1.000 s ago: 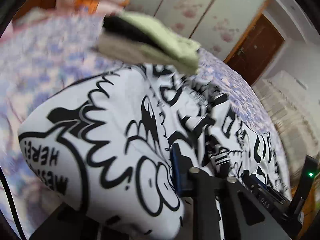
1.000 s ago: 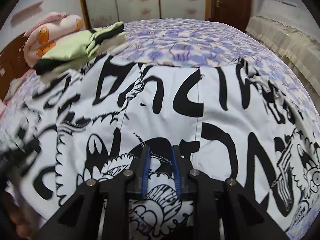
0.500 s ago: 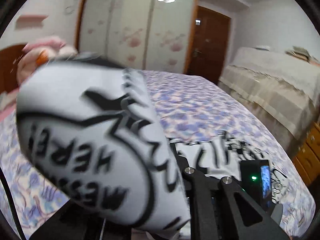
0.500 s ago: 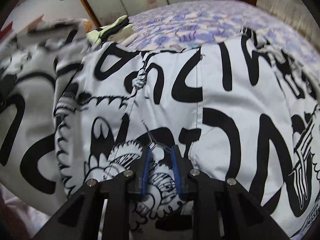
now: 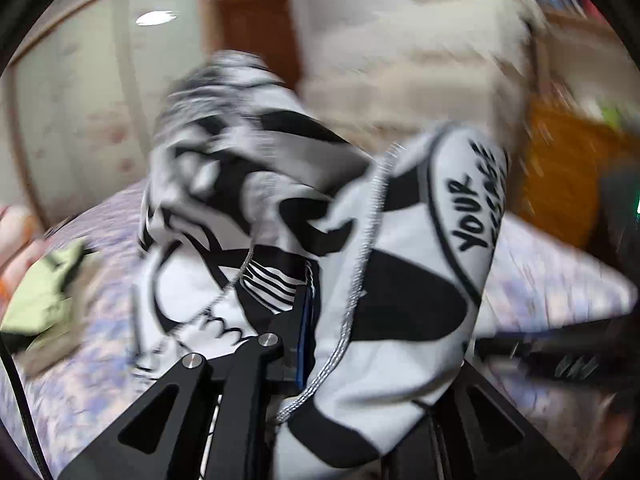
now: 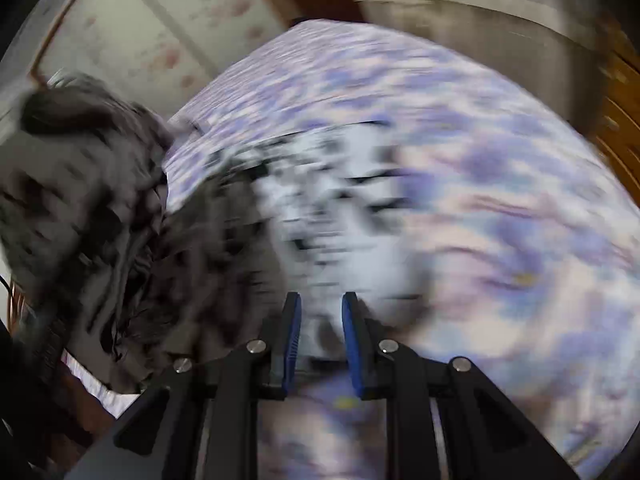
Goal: Fold large clothes
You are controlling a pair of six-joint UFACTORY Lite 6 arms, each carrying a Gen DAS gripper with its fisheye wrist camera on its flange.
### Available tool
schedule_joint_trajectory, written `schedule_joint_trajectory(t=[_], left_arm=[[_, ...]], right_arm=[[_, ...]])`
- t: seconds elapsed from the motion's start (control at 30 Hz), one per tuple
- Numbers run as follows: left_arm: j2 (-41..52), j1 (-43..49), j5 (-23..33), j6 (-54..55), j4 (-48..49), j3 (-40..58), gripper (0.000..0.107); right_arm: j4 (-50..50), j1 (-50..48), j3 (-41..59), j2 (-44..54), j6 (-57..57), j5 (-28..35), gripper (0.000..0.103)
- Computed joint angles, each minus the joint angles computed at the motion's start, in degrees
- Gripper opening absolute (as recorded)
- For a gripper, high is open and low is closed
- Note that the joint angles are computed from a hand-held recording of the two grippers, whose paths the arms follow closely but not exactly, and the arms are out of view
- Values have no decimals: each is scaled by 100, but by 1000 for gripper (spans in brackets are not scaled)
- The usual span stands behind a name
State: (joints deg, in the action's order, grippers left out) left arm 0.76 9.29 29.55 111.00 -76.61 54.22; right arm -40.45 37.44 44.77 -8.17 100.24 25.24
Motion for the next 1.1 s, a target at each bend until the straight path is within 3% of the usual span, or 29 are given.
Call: schedule_joint_trajectory(t=[0.1,0.17,0.27,0.37,0.4,0.47,0.53,0.57,0.73,0.83,0.93,1.1], left_arm=[[613,-998,-1228,79,69,-305,11],[586,-1004,-1270,803,-610,-479,11],[529,-761,-941,293,45,-385,15],[439,-421,-298,-772,1226,-145,37],[561,-310,-101,-961,1450,35,56],[396,-68,580,-1669,2029,200,69],[261,255,1347,-2019,2336,314,70],[133,471,1750,-2170,2460,322,70],[131,1618,3073,-2590,2515,954,70],[636,1989,3035,-2983,2501,1725,70],[1279,2123,2497,-3446,2813,2388,70],[2529,2270,2307,-4295,3557,3514,70]], right_arm=[[32,-100,-589,-522,237,188,21],[13,-118,-943,-857,390,137,21],[-47,-93,-1080,-922,478,64,21],[205,-215,-1183,-1090,190,-61,22],[300,-284,-1155,-1098,70,-113,22],[407,-298,-1106,-1232,-53,-74,24],[220,-287,-991,-1242,59,26,41],[37,-179,-947,-1354,230,233,44],[133,-163,-400,-1528,-411,607,47],[936,-540,144,-1093,-1801,181,47],[2300,-829,959,-28,-3600,-63,47],[4018,-1185,1912,1555,-5628,70,46]])
